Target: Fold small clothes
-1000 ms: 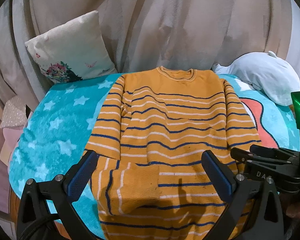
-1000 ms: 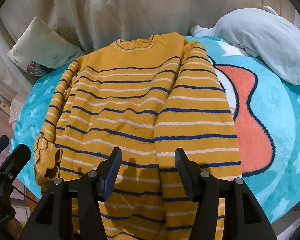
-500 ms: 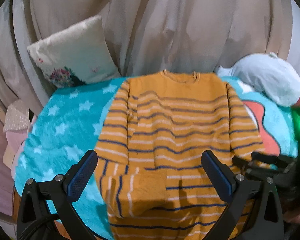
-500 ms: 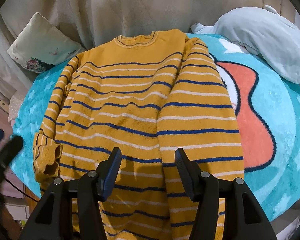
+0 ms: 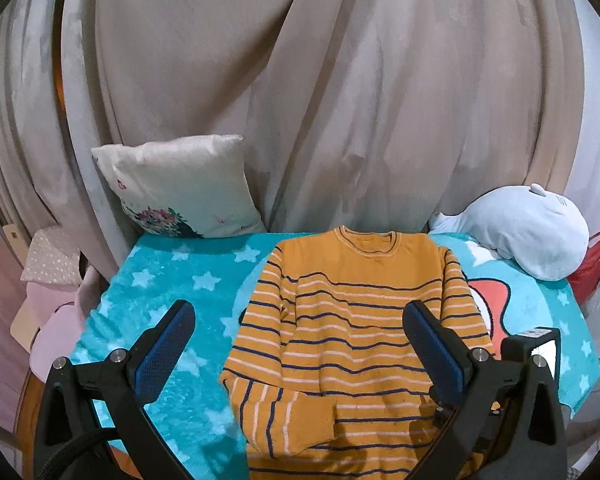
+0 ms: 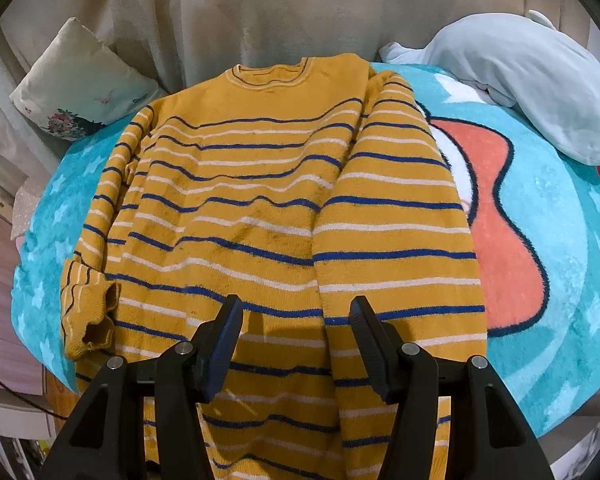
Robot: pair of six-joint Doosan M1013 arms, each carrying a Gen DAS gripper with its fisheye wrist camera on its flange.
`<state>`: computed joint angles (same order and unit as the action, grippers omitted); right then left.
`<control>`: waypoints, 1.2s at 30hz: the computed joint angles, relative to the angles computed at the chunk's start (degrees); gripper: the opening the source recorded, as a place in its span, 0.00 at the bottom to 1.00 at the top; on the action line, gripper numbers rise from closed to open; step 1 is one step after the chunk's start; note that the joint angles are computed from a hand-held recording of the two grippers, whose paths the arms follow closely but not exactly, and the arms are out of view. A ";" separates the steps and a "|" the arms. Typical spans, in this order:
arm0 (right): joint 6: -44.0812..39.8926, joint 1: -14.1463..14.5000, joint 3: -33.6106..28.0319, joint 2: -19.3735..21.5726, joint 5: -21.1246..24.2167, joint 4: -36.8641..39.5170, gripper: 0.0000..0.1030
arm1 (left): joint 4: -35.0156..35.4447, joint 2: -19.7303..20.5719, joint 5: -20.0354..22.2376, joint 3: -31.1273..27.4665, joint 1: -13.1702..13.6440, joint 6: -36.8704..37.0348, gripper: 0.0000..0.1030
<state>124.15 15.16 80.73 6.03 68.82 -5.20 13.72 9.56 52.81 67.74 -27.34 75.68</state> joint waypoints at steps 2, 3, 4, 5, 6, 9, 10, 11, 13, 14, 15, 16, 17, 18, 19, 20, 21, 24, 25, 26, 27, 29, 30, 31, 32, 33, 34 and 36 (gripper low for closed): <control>0.19 0.11 -0.12 0.10 0.10 -0.14 0.59 | 1.11 -0.20 -0.05 0.33 -0.38 0.13 1.00; 0.23 0.21 -0.16 0.14 0.13 -0.21 0.59 | 1.58 -0.34 -0.03 0.55 -0.60 -0.05 1.00; 0.14 0.29 -0.27 0.23 0.17 -0.26 0.59 | 1.50 -0.31 0.15 0.56 -0.59 0.11 1.00; 0.12 0.30 -0.28 0.25 0.14 -0.29 0.59 | 1.36 -0.28 0.29 0.58 -0.52 0.20 1.00; 0.06 0.36 -0.36 0.32 0.19 -0.36 0.59 | 1.23 -0.15 0.62 0.48 -0.40 0.18 1.00; 0.01 0.44 -0.61 0.55 0.43 -0.47 0.59 | 1.13 0.07 1.35 0.35 -0.12 -0.29 1.00; 0.16 0.51 -0.71 0.64 0.54 -0.50 0.59 | 1.16 0.06 1.42 0.43 -0.08 -0.44 1.00; 0.25 0.53 -0.78 0.70 0.66 -0.53 0.59 | 1.13 0.13 1.60 0.43 0.00 -0.45 1.00; 0.35 0.60 -0.83 0.77 0.84 -0.64 0.59 | 0.83 0.29 1.89 0.36 0.11 -0.13 1.00; 0.40 0.64 -0.87 0.81 0.90 -0.67 0.59 | 0.73 0.34 1.99 0.37 0.15 0.08 1.00; 0.39 0.66 -0.93 0.87 0.98 -0.70 0.59 | 0.66 0.40 2.05 0.34 0.15 0.24 1.00; 0.45 0.73 -0.99 0.91 1.08 -0.77 0.59 | 0.49 0.43 2.11 0.36 0.18 0.46 1.00; 0.48 0.80 -1.05 0.96 1.18 -0.83 0.59 | 0.23 0.45 2.20 0.33 0.23 0.53 1.00; 0.50 0.84 -1.12 1.01 1.29 -0.88 0.59 | -0.03 0.55 2.35 0.29 0.28 0.74 1.00; 0.54 0.88 -1.14 1.05 1.35 -0.91 0.59 | -0.15 0.64 2.49 0.30 0.28 0.86 1.00; 0.56 0.93 -1.16 1.06 1.42 -0.93 0.59 | -0.32 0.68 2.56 0.29 0.35 1.03 1.00; 0.61 0.95 -1.18 1.09 1.47 -0.95 0.59 | -0.66 0.72 2.64 0.31 0.45 1.28 1.00; 0.85 1.01 -1.23 1.17 1.64 -0.99 0.59 | -1.66 0.83 2.78 0.28 0.78 1.95 1.00; 0.96 1.03 -1.23 1.19 1.71 -1.01 0.59 | -1.92 0.89 2.83 0.21 0.83 2.17 1.00; 1.03 1.07 -1.20 1.17 1.73 -1.04 0.59 | -2.35 0.93 2.87 0.18 0.93 2.46 1.00; 1.11 1.10 -1.21 1.19 1.79 -1.08 0.59 | -2.95 0.98 2.93 0.13 1.08 2.83 1.00; 1.19 1.18 -1.21 1.21 1.85 -1.15 0.59 | -3.78 1.11 3.06 0.00 1.30 3.37 1.00; 1.19 1.18 -1.21 1.21 1.85 -1.15 0.59 | -4.15 1.10 3.05 0.05 1.38 3.61 1.00; 1.27 1.23 -1.24 1.23 1.94 -1.20 0.59 | -4.41 1.13 3.06 0.02 1.42 3.77 1.00; 1.33 1.24 -1.25 1.26 1.97 -1.22 0.59 | -4.71 1.12 3.02 0.08 1.51 3.96 1.00; 1.36 1.23 -1.25 1.28 1.99 -1.21 0.59 | -4.98 1.13 3.06 0.05 1.57 4.13 1.00; 1.41 1.24 -1.27 1.31 2.03 -1.20 0.59 | -5.38 1.14 3.11 0.05 1.68 4.30 1.00; 1.48 1.28 -1.29 1.35 2.07 -1.28 0.59 | -6.27 1.21 3.22 -0.03 1.92 4.72 1.00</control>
